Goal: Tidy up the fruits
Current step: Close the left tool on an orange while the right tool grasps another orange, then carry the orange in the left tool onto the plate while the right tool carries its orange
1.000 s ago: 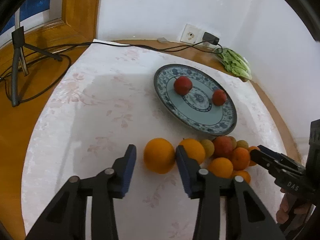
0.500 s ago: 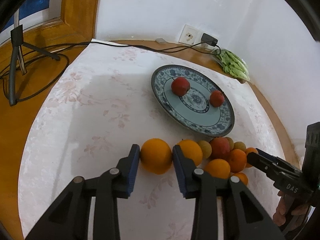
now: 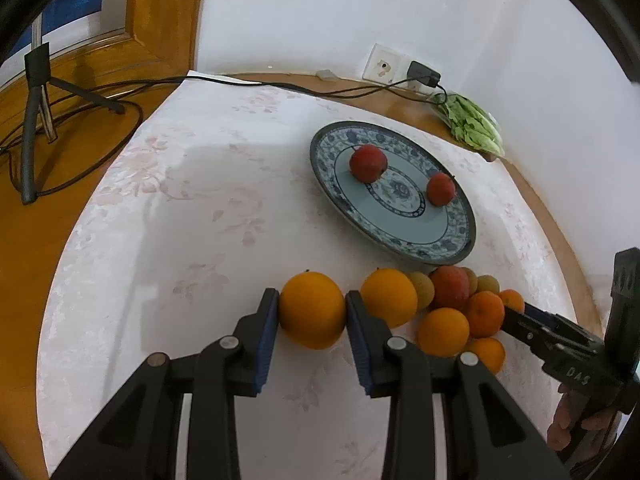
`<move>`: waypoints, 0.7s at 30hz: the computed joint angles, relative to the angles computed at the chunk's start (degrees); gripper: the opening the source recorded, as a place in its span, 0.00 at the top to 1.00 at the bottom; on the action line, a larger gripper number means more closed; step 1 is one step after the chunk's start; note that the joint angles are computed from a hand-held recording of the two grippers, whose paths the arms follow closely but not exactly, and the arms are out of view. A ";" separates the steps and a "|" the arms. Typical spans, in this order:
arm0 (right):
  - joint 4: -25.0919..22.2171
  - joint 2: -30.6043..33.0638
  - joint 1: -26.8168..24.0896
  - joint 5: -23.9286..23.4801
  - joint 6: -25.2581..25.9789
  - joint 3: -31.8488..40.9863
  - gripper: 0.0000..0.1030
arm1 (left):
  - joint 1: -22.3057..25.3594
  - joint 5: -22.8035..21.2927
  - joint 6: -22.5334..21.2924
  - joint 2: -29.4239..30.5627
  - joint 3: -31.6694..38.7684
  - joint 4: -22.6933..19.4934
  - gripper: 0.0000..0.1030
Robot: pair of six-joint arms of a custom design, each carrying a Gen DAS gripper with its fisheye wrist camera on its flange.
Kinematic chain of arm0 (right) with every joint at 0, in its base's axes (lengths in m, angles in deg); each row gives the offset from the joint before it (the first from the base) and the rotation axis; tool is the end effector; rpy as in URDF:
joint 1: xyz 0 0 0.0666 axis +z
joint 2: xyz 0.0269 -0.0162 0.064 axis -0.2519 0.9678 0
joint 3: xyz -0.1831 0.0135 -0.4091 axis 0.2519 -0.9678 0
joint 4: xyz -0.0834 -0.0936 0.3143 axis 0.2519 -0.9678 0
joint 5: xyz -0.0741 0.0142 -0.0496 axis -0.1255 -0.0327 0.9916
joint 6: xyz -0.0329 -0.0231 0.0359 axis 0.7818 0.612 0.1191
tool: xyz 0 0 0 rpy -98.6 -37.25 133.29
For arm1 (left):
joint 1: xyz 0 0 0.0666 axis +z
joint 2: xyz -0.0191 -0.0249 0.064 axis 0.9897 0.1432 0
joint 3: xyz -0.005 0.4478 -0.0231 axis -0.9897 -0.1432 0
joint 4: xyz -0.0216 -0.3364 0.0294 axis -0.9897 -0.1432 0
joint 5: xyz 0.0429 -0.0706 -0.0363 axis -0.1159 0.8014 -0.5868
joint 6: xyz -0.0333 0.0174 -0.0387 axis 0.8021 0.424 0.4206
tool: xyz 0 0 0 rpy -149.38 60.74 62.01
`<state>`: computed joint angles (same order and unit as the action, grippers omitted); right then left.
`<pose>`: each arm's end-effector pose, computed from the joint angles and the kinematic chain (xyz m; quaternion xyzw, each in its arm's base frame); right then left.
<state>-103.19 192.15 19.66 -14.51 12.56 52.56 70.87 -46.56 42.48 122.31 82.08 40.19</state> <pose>0.5184 0.3458 0.2324 0.0450 0.9510 0.1134 0.2841 0.5622 -0.1164 0.2392 0.0507 0.9452 -0.1514 0.2847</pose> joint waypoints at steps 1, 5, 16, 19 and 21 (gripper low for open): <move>-0.29 0.12 0.14 0.40 0.45 0.23 0.48 | 0.04 -0.17 -0.08 -0.14 -0.13 0.14 0.66; -0.45 0.32 0.32 1.43 1.17 0.42 0.52 | 0.15 -0.50 -0.13 -0.76 -0.59 0.60 0.66; 0.25 0.05 0.67 0.91 1.09 0.05 0.65 | 0.32 -0.10 -0.48 -3.43 -2.36 2.08 0.66; 0.76 -0.45 0.85 1.25 0.91 -0.39 0.65 | 0.22 -0.17 -0.56 -4.06 -2.68 2.35 0.66; 1.00 -0.77 0.97 1.55 1.03 -0.52 0.65 | 0.06 -0.30 -0.57 -4.26 -2.63 2.31 0.66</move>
<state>-102.19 191.38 20.63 -12.96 13.59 52.04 70.93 -46.87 41.91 118.04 79.45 42.49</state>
